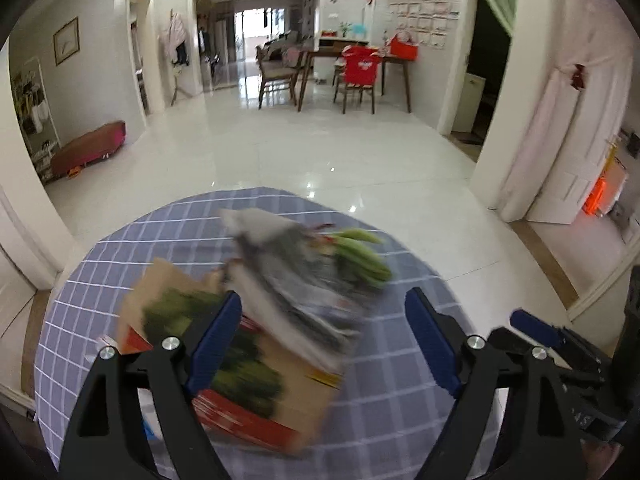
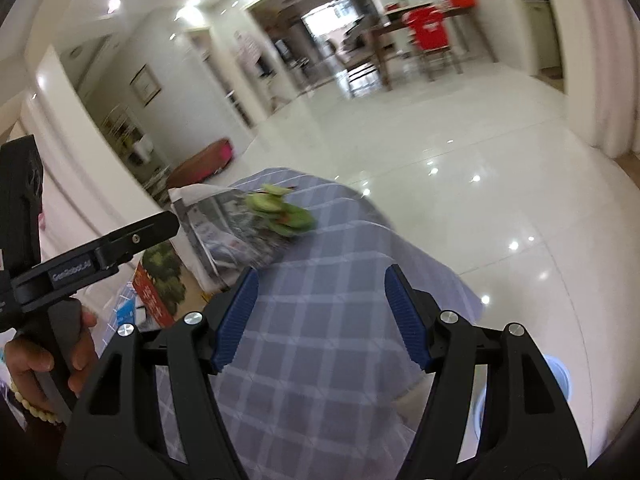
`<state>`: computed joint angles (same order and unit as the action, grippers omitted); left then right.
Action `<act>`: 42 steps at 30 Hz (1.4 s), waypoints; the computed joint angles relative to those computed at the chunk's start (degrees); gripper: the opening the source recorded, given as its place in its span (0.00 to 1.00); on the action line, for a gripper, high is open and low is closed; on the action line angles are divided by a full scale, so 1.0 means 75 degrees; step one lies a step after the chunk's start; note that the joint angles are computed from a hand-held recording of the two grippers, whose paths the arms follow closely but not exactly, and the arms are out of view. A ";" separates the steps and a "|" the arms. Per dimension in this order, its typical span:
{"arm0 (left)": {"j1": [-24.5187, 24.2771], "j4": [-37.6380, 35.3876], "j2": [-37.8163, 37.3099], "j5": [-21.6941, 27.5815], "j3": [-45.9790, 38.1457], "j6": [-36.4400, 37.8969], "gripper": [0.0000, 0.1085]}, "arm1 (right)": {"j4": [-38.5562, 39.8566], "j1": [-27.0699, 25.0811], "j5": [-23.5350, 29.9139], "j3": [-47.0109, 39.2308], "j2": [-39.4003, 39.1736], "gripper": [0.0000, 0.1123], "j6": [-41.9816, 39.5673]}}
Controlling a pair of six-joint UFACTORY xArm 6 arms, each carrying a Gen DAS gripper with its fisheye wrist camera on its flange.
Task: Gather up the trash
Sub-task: 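Grasp a brown cloth with the left tool while the right tool grasps green scraps, then carry the green scraps to the bucket and release with the right tool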
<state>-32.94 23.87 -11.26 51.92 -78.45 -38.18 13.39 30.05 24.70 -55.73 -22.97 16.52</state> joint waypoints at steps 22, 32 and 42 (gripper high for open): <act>0.1161 -0.1790 0.1272 -0.0204 -0.1061 0.2172 0.09 | 0.0602 0.0226 0.0724 -0.3837 0.3843 0.11 -0.1689; 0.0541 -0.0411 0.0036 -0.0453 -0.0791 0.1150 0.04 | 0.1196 0.0292 -0.0033 -0.2586 0.2164 0.10 -0.1921; -0.1207 0.0840 -0.0757 -0.0116 -0.0802 0.0182 0.04 | -0.0317 -0.0010 -0.0158 -0.0501 -0.0826 0.10 -0.0415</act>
<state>-41.99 30.17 -16.94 51.05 -84.46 -36.81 11.01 29.97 23.52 -59.48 -29.17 13.41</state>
